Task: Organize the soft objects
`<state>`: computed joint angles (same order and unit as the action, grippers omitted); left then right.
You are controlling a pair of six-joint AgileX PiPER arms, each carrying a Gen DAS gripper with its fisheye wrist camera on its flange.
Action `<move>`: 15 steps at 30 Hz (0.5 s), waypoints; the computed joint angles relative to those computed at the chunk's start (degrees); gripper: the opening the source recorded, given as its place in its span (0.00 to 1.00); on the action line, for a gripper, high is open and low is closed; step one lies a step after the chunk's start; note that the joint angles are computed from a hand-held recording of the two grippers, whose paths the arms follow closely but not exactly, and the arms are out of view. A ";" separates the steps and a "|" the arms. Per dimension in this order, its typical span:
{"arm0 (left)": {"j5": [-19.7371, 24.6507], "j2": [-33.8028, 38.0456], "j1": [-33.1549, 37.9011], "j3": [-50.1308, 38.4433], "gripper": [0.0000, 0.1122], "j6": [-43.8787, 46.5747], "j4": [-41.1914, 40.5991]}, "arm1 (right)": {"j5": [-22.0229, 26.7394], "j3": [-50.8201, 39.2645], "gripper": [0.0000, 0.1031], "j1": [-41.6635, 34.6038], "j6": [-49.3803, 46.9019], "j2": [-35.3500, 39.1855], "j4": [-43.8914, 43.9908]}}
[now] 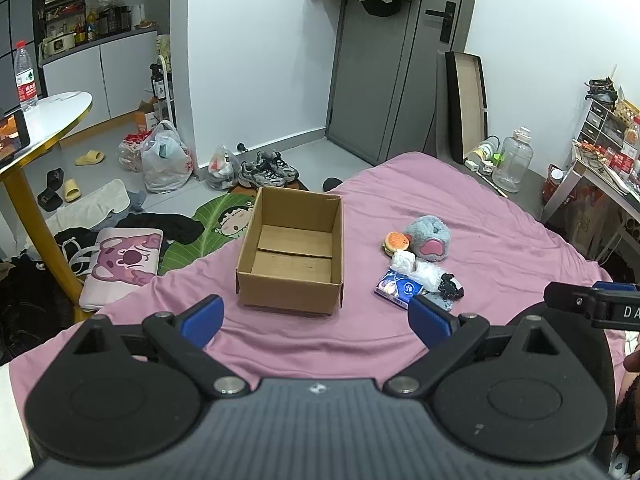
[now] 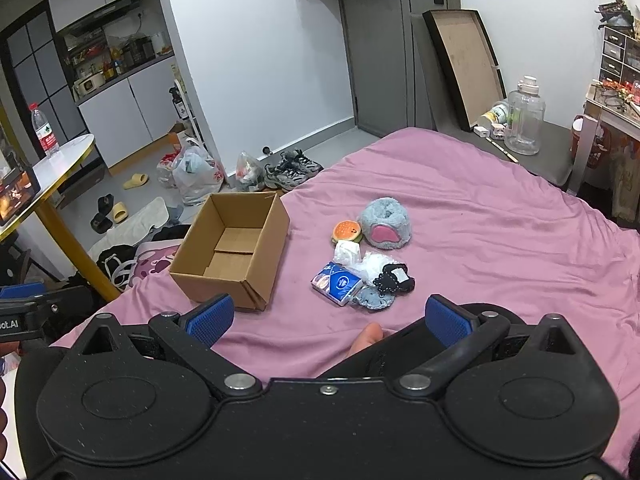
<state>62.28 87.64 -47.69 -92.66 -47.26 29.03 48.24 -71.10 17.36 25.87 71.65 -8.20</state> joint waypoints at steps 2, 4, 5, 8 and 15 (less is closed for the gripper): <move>0.23 -0.11 -0.01 -0.07 0.87 -0.05 -0.09 | -0.06 0.06 1.00 0.58 0.47 0.05 -0.67; 0.42 -0.36 -0.03 -0.13 0.87 -0.05 -0.09 | -0.09 0.21 1.00 1.23 1.24 -0.03 -1.56; 0.38 -0.08 0.04 -0.35 0.87 0.11 -0.13 | -0.02 0.17 1.00 1.22 1.26 -0.02 -1.50; 0.40 -0.37 0.09 -0.17 0.87 -0.04 0.05 | -0.07 0.30 1.00 1.38 1.45 -0.11 -1.73; -0.05 -0.82 0.53 0.16 0.87 0.40 -0.26 | -0.08 0.01 1.00 1.33 1.61 0.01 -2.09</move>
